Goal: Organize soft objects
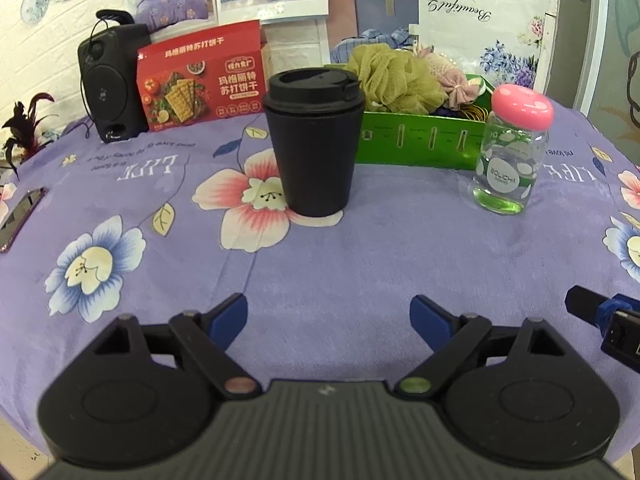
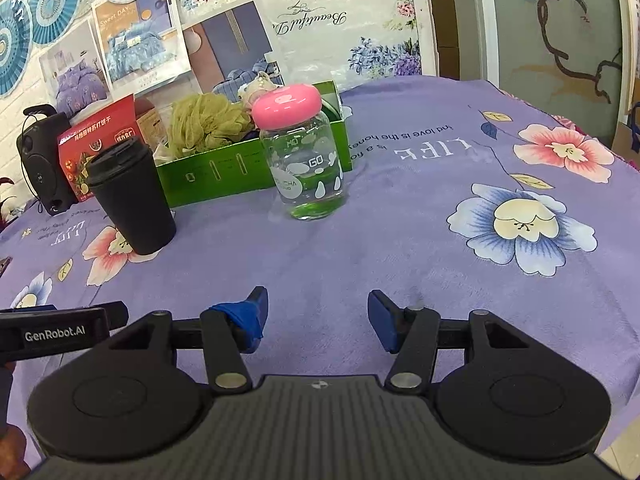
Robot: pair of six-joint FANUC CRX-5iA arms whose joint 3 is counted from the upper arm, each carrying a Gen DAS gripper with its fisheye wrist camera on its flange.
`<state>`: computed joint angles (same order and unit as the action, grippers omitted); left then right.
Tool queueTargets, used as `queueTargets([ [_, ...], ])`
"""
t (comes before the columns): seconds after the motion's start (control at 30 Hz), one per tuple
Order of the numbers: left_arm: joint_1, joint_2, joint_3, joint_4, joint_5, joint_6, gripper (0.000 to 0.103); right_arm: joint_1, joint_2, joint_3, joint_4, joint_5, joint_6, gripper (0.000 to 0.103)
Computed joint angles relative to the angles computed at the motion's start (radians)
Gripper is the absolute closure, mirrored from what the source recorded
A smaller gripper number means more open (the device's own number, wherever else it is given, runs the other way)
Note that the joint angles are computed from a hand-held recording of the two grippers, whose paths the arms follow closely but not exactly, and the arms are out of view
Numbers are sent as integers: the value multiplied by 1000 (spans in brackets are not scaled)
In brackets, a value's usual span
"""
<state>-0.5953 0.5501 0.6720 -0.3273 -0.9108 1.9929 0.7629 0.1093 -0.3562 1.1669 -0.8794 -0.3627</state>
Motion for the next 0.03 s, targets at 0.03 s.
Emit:
queueTargets([
  [0.03, 3, 1, 2, 11, -2, -10, 12, 0, 1, 1, -2, 0, 1, 63],
])
